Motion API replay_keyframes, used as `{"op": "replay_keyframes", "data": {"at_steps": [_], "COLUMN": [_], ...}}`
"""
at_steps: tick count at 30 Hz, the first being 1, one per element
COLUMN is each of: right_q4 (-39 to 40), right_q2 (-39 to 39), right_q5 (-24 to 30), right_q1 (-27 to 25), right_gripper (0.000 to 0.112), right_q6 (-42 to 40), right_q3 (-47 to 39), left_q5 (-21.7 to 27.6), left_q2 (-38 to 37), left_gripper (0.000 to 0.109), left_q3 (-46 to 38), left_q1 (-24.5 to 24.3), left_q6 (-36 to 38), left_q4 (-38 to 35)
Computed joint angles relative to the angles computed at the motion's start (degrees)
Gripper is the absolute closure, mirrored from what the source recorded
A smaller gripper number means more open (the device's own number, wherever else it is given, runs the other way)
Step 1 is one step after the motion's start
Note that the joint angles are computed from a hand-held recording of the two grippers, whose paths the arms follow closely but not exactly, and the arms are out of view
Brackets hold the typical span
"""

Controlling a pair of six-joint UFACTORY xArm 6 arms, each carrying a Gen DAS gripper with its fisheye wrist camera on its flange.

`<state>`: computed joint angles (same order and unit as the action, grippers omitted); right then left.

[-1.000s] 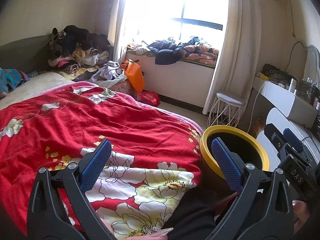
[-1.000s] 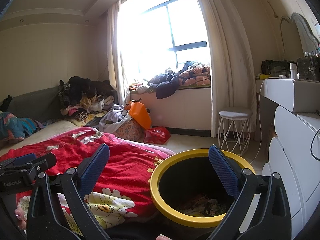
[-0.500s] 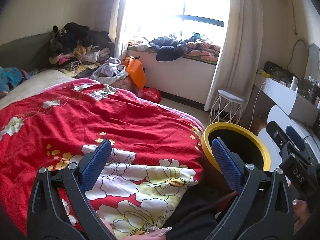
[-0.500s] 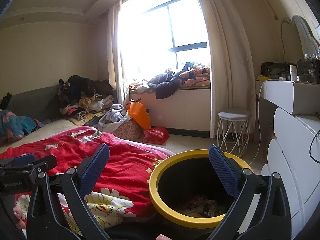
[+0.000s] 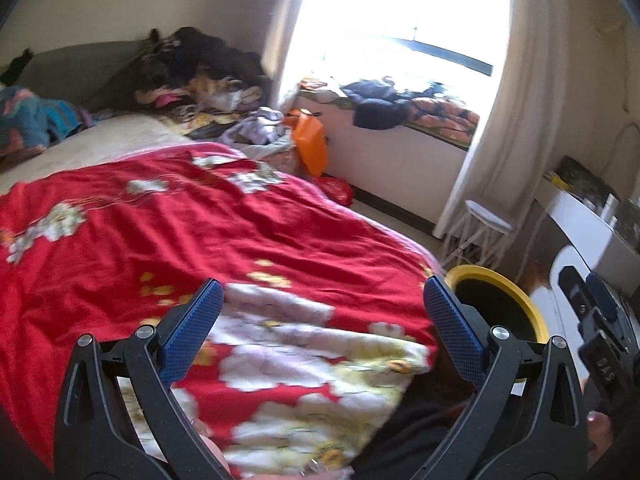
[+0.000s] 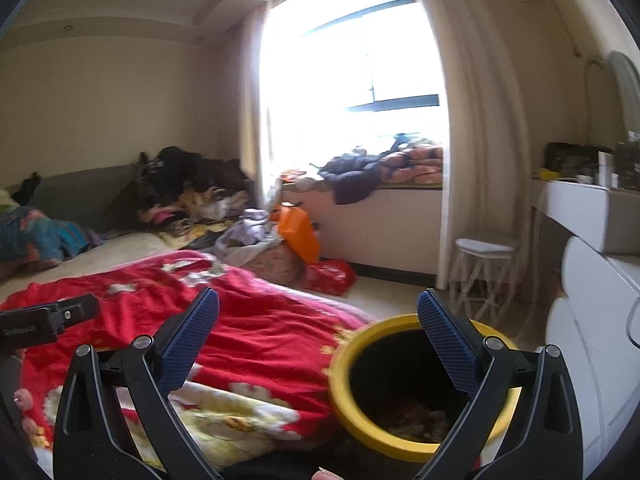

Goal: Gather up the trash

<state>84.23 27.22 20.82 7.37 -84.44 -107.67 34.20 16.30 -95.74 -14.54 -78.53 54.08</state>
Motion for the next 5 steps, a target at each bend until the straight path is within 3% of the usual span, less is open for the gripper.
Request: {"op": "replay_keyframes", "data": {"at_steps": [2,5], "right_q4": [-2.2,-8.7], "right_q2": [-0.6,-0.3], "right_q5": [3.6,11.0], "right_q1": [1.0,3.7], "right_gripper": [0.015,0.015], "right_q6": [1.7,5.9], "right_q3": [0.2,-1.4], "left_q5": [2.7,10.4], "left_q2": [-4.5,-11.4], "left_gripper": [0.016,0.016], "left_q3": [5.3,13.4], "left_q1": [1.4,4.1], "left_q6": [-2.7,-5.0], "left_q4": [2.0,2.3]}}
